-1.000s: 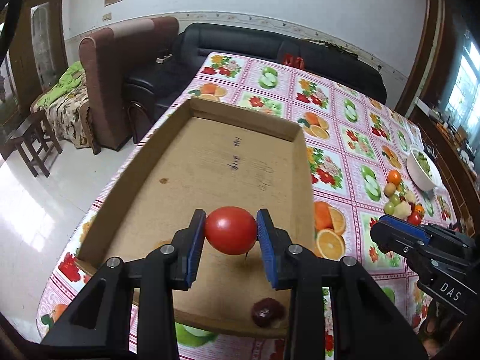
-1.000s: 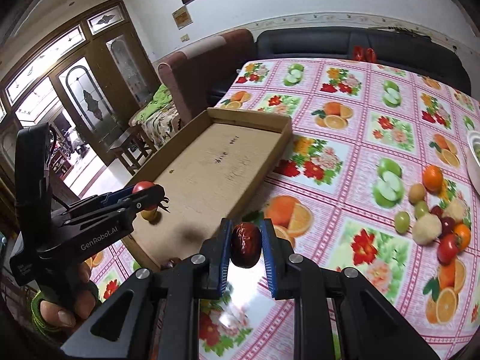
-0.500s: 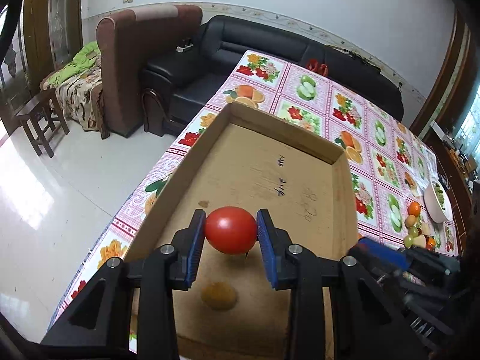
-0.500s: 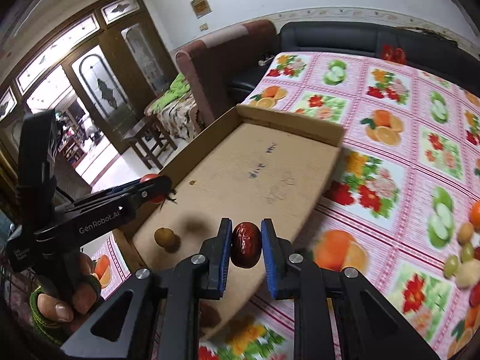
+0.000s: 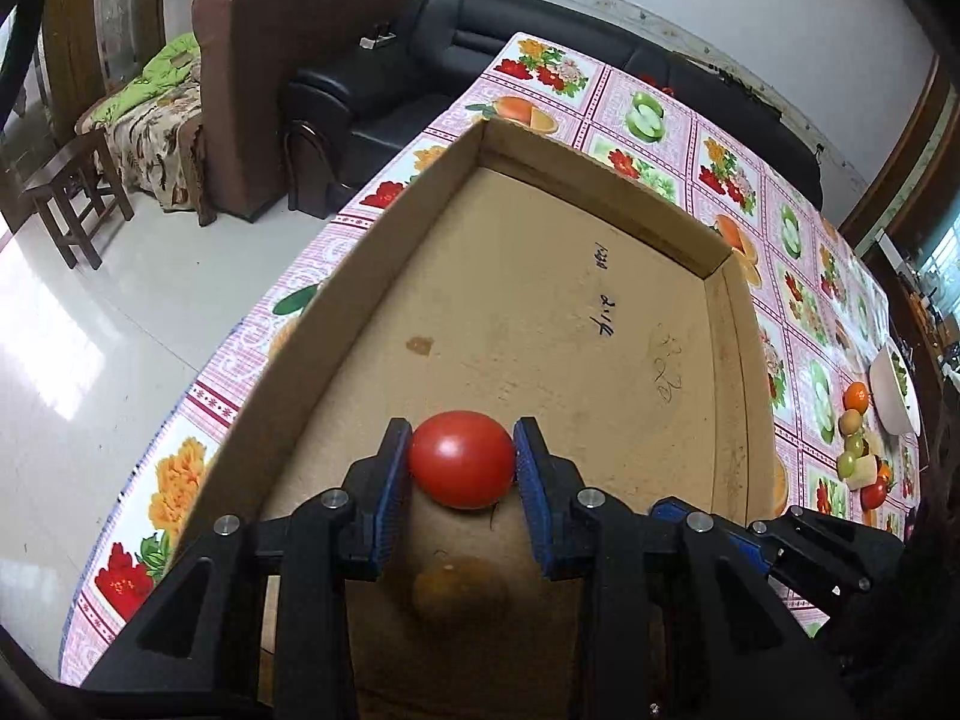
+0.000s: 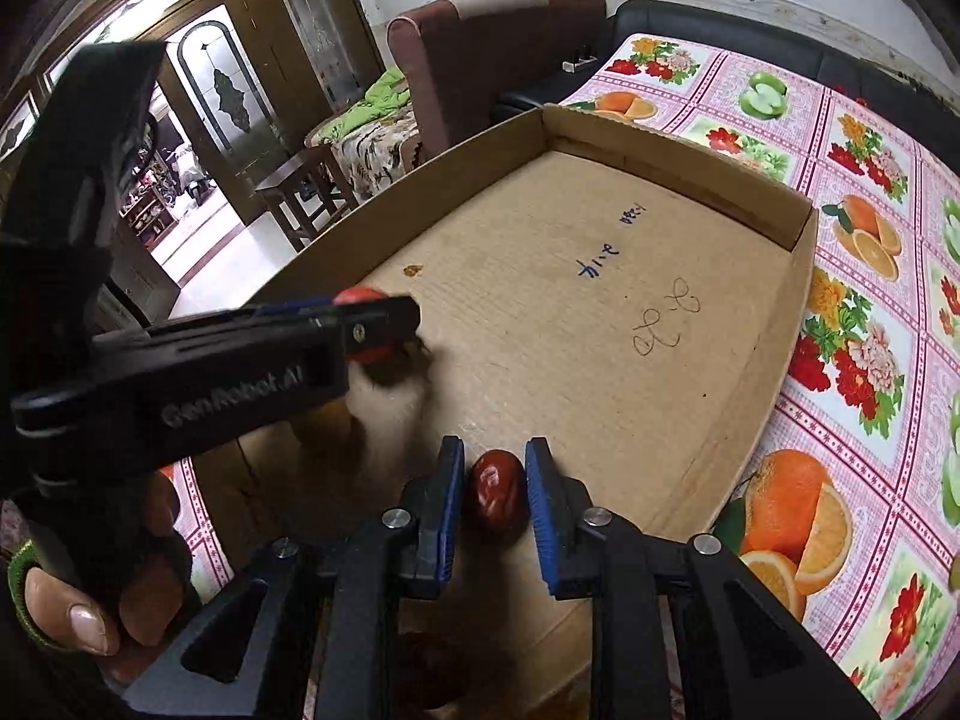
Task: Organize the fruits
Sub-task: 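Open both tools to drop tomato and date into the box, then move both open tools back toward the fruit pile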
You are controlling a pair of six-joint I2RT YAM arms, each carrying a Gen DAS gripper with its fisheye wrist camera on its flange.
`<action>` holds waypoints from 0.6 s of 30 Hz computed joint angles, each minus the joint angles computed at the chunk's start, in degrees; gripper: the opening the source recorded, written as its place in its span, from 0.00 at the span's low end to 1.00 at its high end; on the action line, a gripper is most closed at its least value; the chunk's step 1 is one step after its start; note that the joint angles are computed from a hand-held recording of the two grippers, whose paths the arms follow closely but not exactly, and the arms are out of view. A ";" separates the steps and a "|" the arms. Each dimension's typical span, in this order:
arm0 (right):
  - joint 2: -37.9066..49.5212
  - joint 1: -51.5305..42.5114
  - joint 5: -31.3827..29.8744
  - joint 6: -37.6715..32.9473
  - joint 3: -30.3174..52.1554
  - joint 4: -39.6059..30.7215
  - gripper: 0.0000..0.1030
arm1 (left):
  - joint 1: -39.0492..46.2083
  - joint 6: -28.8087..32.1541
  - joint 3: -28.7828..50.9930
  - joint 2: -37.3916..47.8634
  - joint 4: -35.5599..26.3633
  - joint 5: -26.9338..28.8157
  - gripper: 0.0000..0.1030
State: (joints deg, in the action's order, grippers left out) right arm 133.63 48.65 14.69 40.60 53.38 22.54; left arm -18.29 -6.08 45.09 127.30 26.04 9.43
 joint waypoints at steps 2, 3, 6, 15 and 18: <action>0.35 0.20 0.58 -0.29 0.36 -0.55 0.20 | -0.08 0.12 -0.04 -0.02 -0.08 -0.10 0.32; 0.19 0.19 0.67 -0.56 0.26 -0.71 0.20 | -0.20 0.16 -0.25 -0.15 0.06 -0.31 0.32; 0.10 0.20 0.28 -0.41 0.18 -0.48 0.24 | -0.32 0.01 -0.22 -0.54 -0.30 -0.51 0.32; -4.88 1.09 0.76 1.08 -5.49 1.90 0.32 | 0.58 -0.58 -5.44 -6.45 1.75 1.78 0.37; -8.96 2.29 2.38 3.00 -10.58 4.15 0.32 | -0.46 -1.25 -8.30 -9.04 3.63 0.96 0.41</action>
State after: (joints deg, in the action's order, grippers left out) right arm 124.66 50.94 17.07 43.59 42.79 26.70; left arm -18.75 -7.33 36.79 118.26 29.67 10.38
